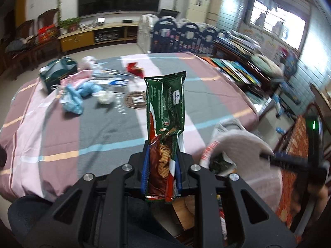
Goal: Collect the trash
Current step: 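Open the right tool over the wastebasket to drop the dark green wrapper, then open the left tool over the wastebasket to drop the green-red wrapper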
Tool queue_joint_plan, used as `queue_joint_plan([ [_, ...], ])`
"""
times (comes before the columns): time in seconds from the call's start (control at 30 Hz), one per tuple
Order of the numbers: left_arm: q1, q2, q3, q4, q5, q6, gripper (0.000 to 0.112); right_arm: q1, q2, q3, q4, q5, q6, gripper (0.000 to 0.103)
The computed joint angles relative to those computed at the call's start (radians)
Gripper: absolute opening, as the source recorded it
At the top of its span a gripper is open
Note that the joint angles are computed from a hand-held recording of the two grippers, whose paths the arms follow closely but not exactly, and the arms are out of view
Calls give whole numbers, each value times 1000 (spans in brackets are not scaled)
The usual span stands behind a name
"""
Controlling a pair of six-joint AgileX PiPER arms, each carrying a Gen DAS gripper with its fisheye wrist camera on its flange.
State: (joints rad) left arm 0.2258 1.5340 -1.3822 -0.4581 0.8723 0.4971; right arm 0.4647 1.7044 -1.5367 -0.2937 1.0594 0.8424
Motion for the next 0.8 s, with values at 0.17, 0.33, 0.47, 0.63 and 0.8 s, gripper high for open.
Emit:
queue_joint_plan([
  [0.17, -70, 61, -39, -107, 169, 78, 21, -58, -120, 65, -134, -81, 150, 74],
  [0.33, -220, 113, -67, -157, 270, 163, 30, -156, -199, 127, -139, -141, 199, 74],
  [0.47, -325, 131, -49, -125, 235, 176, 71, -227, -237, 186, -91, -186, 181, 75],
  [0.63, -290, 145, -31, -67, 171, 117, 76, -249, -218, 214, -36, -209, 174, 76],
  [0.8, -137, 200, -95, -46, 132, -14, 76, -192, -164, 182, -26, -219, 165, 76],
])
